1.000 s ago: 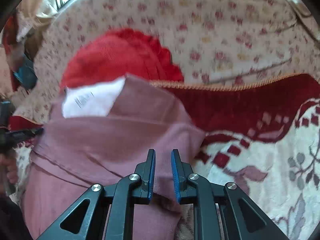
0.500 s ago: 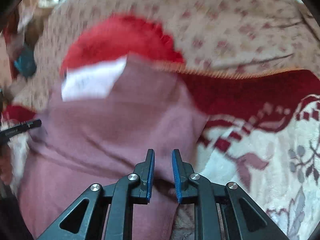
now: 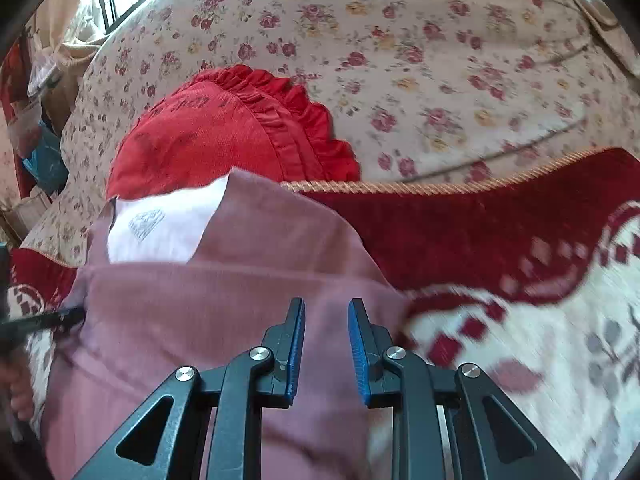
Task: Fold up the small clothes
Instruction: 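Lay the held sleeve across the shirt body with the left tool, then open the left tool to release the sleeve on the shirt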
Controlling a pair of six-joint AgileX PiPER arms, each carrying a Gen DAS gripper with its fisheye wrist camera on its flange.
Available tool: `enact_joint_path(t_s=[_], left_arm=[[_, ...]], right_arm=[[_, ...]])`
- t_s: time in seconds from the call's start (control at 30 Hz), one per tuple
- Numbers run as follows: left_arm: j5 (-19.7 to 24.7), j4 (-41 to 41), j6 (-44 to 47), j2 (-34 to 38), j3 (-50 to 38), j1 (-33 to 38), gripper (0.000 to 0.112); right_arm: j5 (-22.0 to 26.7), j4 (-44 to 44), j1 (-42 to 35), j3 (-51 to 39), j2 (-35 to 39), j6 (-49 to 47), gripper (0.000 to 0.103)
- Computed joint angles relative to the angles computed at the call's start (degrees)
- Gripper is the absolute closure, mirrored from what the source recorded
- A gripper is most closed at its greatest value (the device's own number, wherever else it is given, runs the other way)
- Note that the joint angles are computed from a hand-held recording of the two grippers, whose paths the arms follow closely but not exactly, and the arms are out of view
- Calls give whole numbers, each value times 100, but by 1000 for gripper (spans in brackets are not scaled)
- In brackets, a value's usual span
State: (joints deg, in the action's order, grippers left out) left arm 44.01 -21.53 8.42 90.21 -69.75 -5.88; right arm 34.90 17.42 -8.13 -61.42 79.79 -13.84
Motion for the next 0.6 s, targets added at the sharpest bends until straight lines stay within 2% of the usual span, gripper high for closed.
enact_joint_path(t_s=[0.03,0.1,0.13,0.17,0.23,0.27,0.33,0.4,0.43,0.53,0.6], left_arm=[[6,-16,13,-6,-13,18,107],[-55,-315,181,-72,30,146,107],[-143,-369,227,-129,68,176,107],[-349,-255,138,-230,126,162,107],[-608,-181,39,-312,165,153,107],[-668,-163,13,-279,126,148,107],[-499,-34,-136,8,-111,133,102],[-294,-394,16,291,-254,290,100],[-241,-575,121,349,-287,375,99],[-269,-576,138,335,-262,387,95],[-366,-429,54,334,-232,312,91]], right_arm=[[27,-165,104,-100,230,258,81],[471,2,44,-349,804,268,80],[431,214,-61,-342,805,168,78],[554,197,-100,-445,863,237,71],[727,468,-258,-522,922,102,69],[712,594,-314,-486,910,-47,69],[706,442,-253,-526,876,44,69],[593,86,-37,-550,623,506,69],[450,213,85,-505,409,467,69],[147,720,599,-465,114,79,67],[211,233,1095,-611,340,411,66]])
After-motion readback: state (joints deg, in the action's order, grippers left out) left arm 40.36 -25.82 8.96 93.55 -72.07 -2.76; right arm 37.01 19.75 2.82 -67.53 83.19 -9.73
